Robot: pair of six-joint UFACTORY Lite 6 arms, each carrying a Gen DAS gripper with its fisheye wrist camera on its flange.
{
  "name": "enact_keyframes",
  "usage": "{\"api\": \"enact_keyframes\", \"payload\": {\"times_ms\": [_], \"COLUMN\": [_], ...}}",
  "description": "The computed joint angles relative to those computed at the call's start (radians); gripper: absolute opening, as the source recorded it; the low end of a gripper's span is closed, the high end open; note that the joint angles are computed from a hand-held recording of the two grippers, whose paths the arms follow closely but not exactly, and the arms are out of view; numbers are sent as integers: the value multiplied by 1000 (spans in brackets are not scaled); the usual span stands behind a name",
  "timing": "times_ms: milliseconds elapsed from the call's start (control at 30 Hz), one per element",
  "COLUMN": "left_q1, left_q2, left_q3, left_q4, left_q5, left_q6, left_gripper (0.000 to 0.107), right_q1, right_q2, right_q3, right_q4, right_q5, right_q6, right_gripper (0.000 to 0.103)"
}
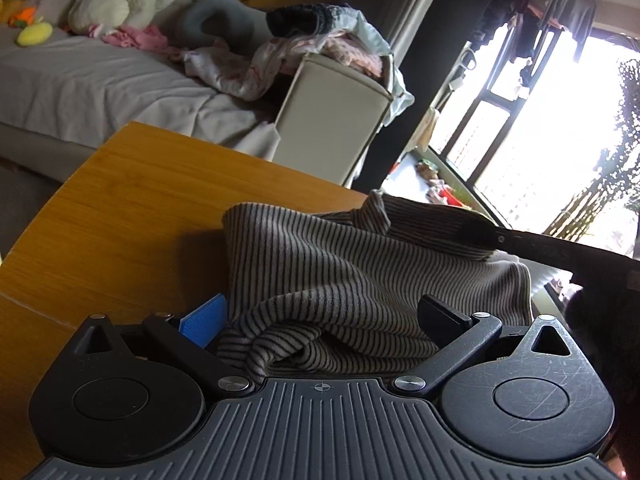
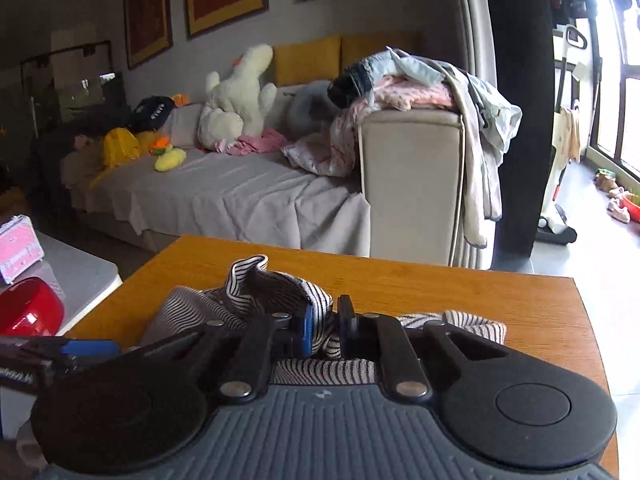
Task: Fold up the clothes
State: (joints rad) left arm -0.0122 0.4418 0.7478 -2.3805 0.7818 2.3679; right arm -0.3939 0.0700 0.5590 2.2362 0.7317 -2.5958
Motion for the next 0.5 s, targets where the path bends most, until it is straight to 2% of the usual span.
{"api": "enact_keyframes", "payload": {"times_ms": [233, 333, 500], "left_q1": [27, 37, 25], "left_q2": [-266, -370, -453], "left_q3": [-198, -266, -301], "left_q4": [32, 56, 77], "left_q5": [-24, -30, -73], "left_q6": [-7, -13, -26], "left_gripper": [103, 103, 103], "right_q1": [-247, -371, -499], "right_q2": [-310, -342, -343], "right_q3": [-319, -397, -487], "right_q4": [-358, -498, -608], "right_q5": [188, 240, 255], "right_q6": [154, 171, 94], "right_gripper": [11, 11, 11]}}
